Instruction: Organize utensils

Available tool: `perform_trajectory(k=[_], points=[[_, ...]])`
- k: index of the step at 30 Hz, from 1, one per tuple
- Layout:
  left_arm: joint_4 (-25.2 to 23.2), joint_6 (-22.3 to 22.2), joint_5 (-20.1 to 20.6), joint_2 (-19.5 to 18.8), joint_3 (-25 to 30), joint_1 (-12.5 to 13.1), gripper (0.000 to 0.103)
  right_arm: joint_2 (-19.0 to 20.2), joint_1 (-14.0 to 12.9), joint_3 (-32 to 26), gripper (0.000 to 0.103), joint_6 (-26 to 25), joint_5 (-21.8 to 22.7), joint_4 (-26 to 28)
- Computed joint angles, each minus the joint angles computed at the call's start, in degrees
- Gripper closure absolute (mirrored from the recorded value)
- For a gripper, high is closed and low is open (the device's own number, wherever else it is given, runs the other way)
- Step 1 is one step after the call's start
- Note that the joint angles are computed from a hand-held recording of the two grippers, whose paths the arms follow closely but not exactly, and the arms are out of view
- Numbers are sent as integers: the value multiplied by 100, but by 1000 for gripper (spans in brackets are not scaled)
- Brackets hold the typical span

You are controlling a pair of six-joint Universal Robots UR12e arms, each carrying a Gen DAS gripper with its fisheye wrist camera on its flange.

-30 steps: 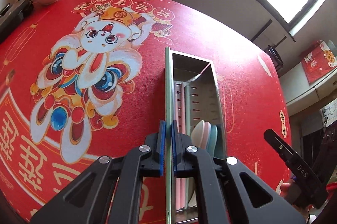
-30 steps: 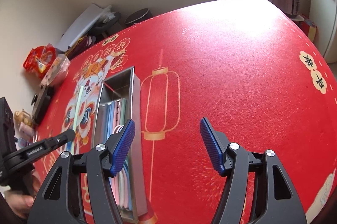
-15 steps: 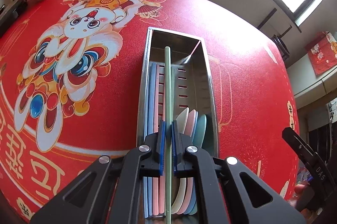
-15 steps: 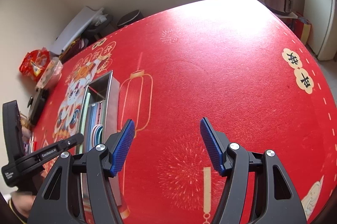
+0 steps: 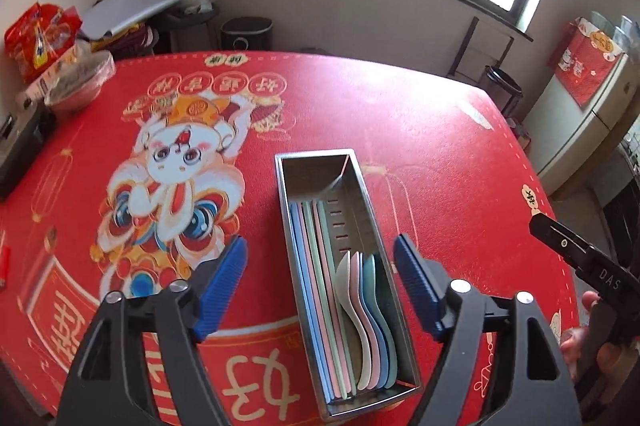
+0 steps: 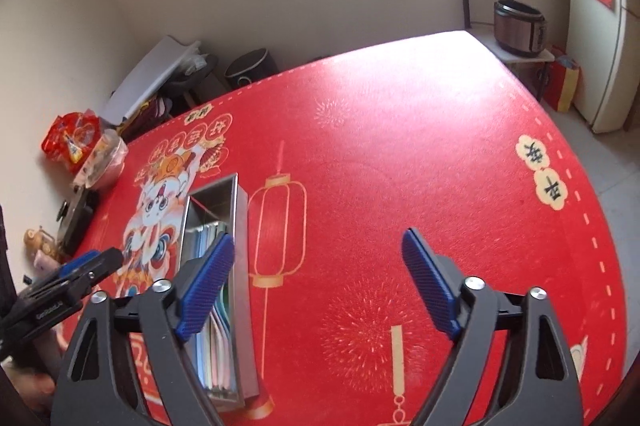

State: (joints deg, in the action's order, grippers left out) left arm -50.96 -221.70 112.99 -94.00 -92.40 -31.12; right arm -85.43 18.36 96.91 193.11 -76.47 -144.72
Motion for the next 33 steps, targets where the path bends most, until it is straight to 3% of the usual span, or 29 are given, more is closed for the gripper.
perform_trajectory(k=[3, 6, 13, 22, 27, 33], points=[[202, 465, 195, 161, -17, -40, 7, -155, 161, -17, 17, 140, -579, -90], [385, 907, 341, 308, -44, -74, 6, -292, 345, -25, 16, 344, -1138, -172], [1095, 1596, 66, 685, -266, 1, 6, -589, 856, 3, 16, 580, -2320, -620], [1783, 1992, -384, 1018, -542, 105, 6, -747, 1437, -124, 15, 766, -3540, -545], [1854, 2127, -506, 1150, -643, 142, 6, -710, 1717, -226, 15, 1042, -4247, -360], [1900, 2219, -485, 1233, -711, 194, 6, -646, 1881, -312, 15, 1127, -4592, -261]])
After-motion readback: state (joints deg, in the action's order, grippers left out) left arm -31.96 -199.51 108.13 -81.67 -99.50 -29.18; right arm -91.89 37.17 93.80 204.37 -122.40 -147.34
